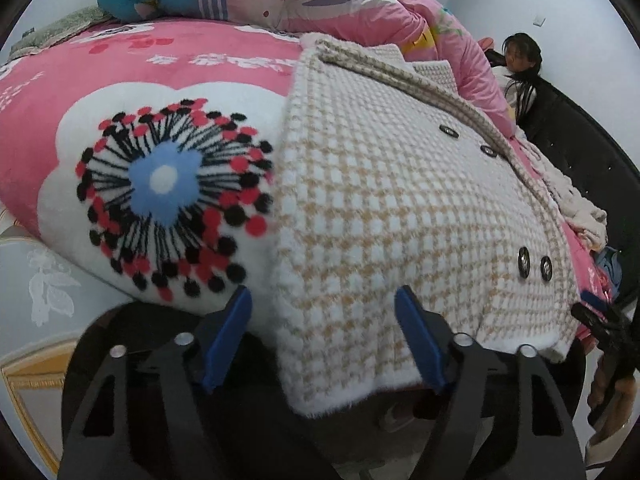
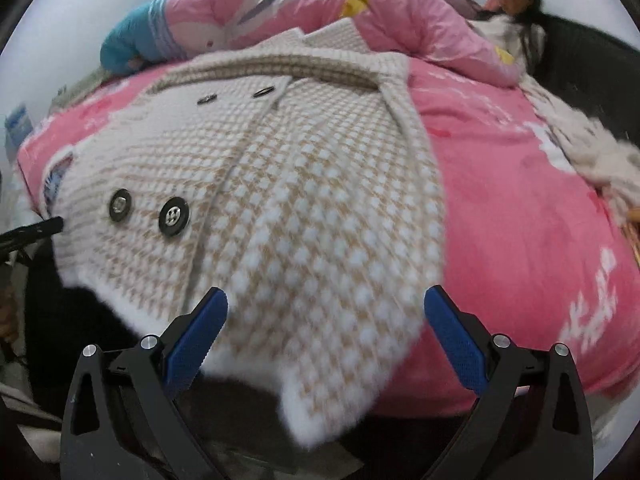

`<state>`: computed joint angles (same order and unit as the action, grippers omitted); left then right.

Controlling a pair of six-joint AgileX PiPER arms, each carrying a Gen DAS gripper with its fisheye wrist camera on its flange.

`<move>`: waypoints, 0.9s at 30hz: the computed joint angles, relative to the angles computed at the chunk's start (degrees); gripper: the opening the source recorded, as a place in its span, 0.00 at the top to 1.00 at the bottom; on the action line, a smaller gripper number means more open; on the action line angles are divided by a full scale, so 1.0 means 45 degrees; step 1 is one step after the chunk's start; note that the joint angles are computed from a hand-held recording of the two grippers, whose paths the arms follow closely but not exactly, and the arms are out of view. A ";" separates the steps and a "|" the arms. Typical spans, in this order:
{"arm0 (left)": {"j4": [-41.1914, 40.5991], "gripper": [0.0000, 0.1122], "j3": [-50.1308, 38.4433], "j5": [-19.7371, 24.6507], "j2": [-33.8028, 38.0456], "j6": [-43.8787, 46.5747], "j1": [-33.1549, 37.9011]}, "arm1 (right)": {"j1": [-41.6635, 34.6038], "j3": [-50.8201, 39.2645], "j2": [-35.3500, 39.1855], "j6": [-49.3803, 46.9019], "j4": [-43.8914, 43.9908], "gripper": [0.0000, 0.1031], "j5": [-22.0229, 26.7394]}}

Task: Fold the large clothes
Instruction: 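Smooth the coat body flat with both open tools, then grasp the coat hem with both tools and lift it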

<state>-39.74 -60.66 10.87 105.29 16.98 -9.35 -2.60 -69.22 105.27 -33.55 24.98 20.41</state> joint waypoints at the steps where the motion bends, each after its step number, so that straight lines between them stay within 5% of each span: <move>1: -0.0465 0.40 -0.0076 0.0088 0.0057 0.0521 0.0083 | -0.0307 0.0204 -0.0191 -0.0222 0.0433 0.08 0.0098; 7: -0.3714 0.43 -0.0719 0.0556 0.0734 0.3555 0.0586 | -0.1791 -0.0210 0.0128 -0.1606 0.2635 0.08 0.1505; 13: -0.4939 0.44 -0.0391 0.1071 0.0559 0.4930 0.0583 | -0.2401 -0.0824 0.1095 -0.1896 0.3684 0.14 0.3454; 19: -0.1217 0.47 -0.0341 0.1096 0.0764 0.1473 -0.0104 | -0.2560 -0.0284 0.1283 -0.2463 0.4908 0.28 0.4126; 21: 0.0559 0.47 -0.0527 0.0995 0.0831 -0.0144 -0.0357 | -0.2782 -0.0643 0.1687 -0.2506 0.5411 0.36 0.4741; 23: 0.0404 0.48 -0.0548 0.1082 0.0836 -0.0071 -0.0300 | -0.2917 -0.0940 0.2194 -0.2507 0.5863 0.45 0.5421; 27: 0.0738 0.66 -0.0481 0.1216 0.0723 -0.0540 -0.0208 | -0.2623 -0.0849 0.2633 -0.2057 0.5610 0.82 0.5699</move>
<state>-36.42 -62.82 16.34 108.54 14.54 -10.28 -14.41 -73.04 117.12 -42.81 50.23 46.06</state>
